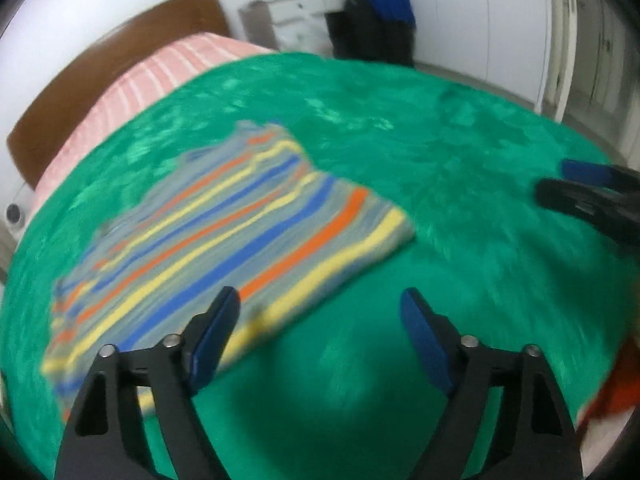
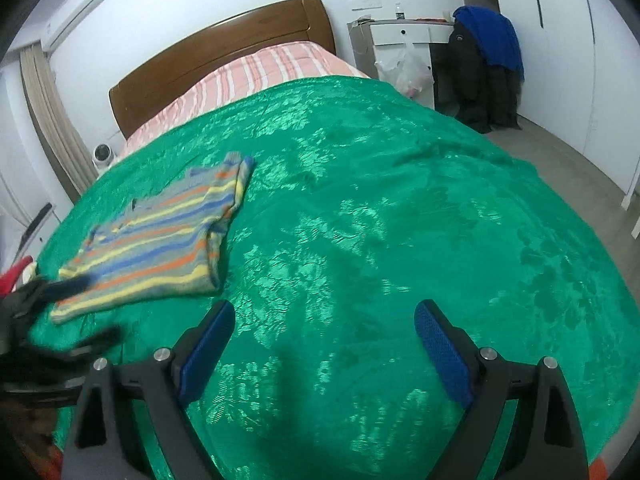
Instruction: Fold small clothes
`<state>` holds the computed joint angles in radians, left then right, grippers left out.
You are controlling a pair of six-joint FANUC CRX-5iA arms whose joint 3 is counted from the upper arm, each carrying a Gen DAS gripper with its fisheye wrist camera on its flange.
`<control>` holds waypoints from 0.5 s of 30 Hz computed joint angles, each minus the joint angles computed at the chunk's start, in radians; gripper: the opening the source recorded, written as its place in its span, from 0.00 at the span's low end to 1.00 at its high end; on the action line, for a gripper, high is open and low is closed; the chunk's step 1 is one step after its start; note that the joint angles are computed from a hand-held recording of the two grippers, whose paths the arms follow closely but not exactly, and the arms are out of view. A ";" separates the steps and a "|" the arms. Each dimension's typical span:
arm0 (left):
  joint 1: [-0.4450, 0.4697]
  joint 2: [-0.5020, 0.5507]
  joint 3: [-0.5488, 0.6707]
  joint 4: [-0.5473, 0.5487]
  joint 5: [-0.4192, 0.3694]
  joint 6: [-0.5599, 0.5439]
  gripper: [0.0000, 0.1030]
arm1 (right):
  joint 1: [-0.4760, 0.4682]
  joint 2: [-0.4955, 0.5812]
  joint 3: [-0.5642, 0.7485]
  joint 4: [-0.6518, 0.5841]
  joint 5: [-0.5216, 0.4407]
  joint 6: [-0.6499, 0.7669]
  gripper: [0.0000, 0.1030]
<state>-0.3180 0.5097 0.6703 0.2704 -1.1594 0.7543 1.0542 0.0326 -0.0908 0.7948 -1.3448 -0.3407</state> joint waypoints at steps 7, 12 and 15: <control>-0.044 0.067 0.041 0.007 0.042 0.043 0.08 | -0.101 -0.084 -0.065 0.014 0.166 0.039 0.88; 0.004 0.045 -0.006 0.147 0.021 0.036 0.07 | -0.378 -0.050 0.013 -0.319 0.667 0.409 0.86; 0.016 0.058 0.013 0.179 -0.006 0.059 0.07 | -0.511 0.129 0.262 -0.711 0.690 0.800 0.76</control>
<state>-0.3023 0.5678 0.6835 0.4493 -1.1650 0.8134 0.5429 0.1616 0.1707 0.0838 -0.6551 0.4591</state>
